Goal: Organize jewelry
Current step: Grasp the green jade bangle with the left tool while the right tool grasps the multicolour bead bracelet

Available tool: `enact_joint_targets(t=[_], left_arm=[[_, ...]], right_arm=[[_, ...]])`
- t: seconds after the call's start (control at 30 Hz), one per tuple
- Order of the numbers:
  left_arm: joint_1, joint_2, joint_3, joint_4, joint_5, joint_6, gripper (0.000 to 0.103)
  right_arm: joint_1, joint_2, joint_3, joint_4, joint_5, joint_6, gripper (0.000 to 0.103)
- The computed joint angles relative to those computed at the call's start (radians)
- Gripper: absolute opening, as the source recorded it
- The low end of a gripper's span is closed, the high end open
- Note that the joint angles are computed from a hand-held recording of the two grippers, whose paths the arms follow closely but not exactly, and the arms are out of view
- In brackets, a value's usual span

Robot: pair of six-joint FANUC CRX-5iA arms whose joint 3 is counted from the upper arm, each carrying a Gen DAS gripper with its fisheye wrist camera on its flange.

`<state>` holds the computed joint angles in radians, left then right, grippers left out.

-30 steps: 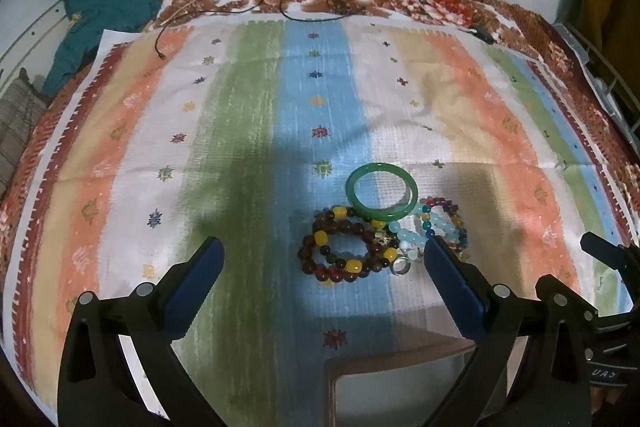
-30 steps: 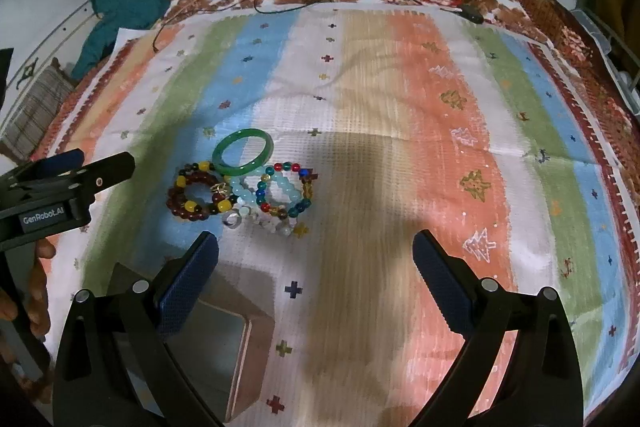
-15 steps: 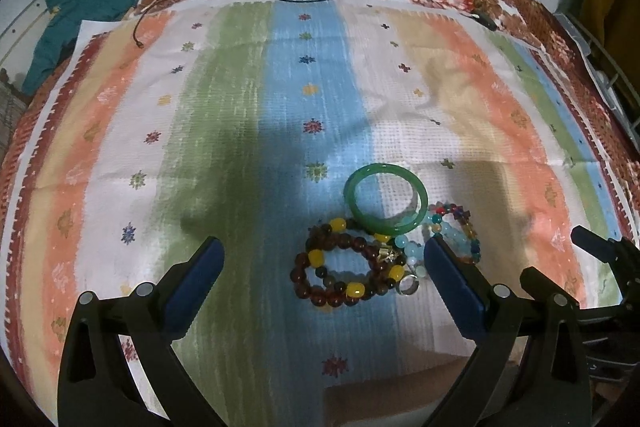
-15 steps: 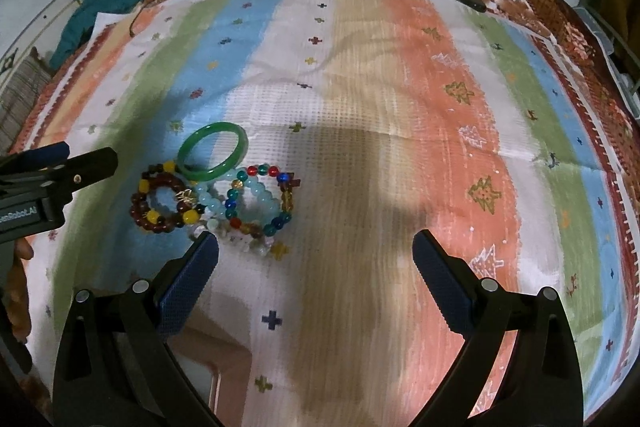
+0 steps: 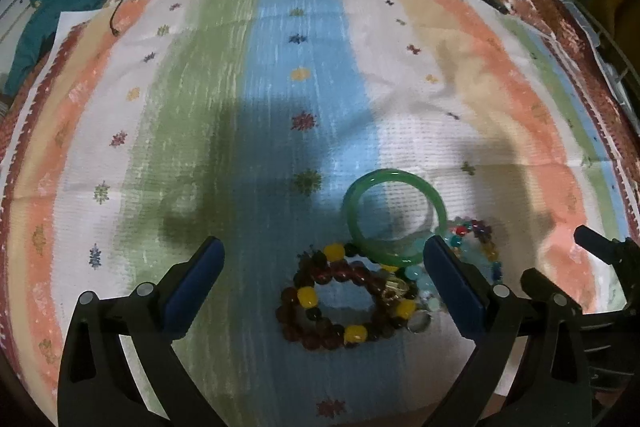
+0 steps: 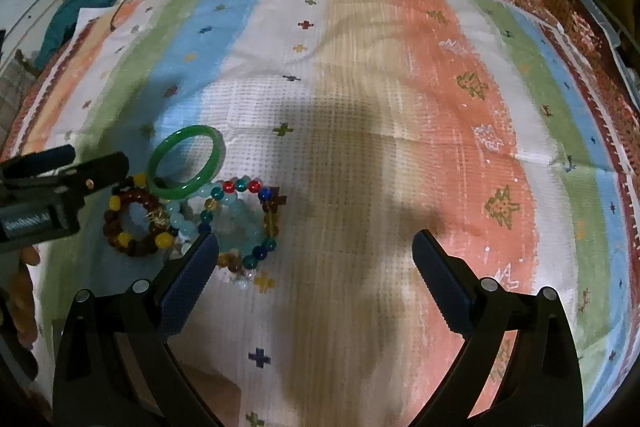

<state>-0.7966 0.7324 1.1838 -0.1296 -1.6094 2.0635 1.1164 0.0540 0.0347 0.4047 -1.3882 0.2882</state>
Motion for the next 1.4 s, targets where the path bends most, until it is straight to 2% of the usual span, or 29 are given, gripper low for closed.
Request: enact_joint_targets(t=[0.17,0.27,0.5,0.7,0.8,0.93,1.0,1.1,1.13,1.17,1.27,1.4], left_arm=[[0.014,0.000,-0.023,0.024,0.025,0.006,0.093],[0.016,0.020,-0.002,0.028,0.011,-0.004,0.090],[0.025,0.049,0.026,0.039,-0.005,-0.014,0.084],[0.032,0.082,0.072,0.060,-0.026,-0.035,0.075],[0.038,0.112,0.113,0.078,-0.050,-0.050,0.074],[0.038,0.152,0.167,0.078,-0.089,-0.077,0.057],[0.034,0.153,0.166,0.064,-0.090,-0.086,0.055],[0.032,0.143,0.148,0.066,-0.070,-0.097,0.032],[0.031,0.148,0.160,0.062,-0.078,-0.099,0.019],[0.029,0.158,0.180,0.058,-0.090,-0.101,0.014],[0.030,0.168,0.198,0.061,-0.095,-0.102,0.008],[0.028,0.155,0.185,0.044,-0.094,-0.078,0.008]], right_arm=[[-0.022,0.019,0.009,-0.016,0.006,0.024,0.098],[-0.035,0.028,0.013,-0.032,0.011,0.036,0.090],[-0.052,0.052,0.027,-0.039,0.020,0.063,0.089],[-0.063,0.075,0.040,-0.045,0.019,0.078,0.078],[-0.070,0.083,0.047,-0.058,0.025,0.094,0.067],[-0.072,0.089,0.052,-0.071,0.037,0.121,0.054],[-0.071,0.088,0.052,-0.079,0.048,0.132,0.046],[-0.068,0.091,0.053,-0.078,0.047,0.145,0.023],[-0.068,0.089,0.050,-0.076,0.046,0.144,0.016],[-0.070,0.082,0.040,-0.076,0.054,0.139,0.013],[-0.075,0.062,0.019,-0.085,0.078,0.134,0.011],[-0.068,0.045,0.007,-0.067,0.081,0.118,0.010]])
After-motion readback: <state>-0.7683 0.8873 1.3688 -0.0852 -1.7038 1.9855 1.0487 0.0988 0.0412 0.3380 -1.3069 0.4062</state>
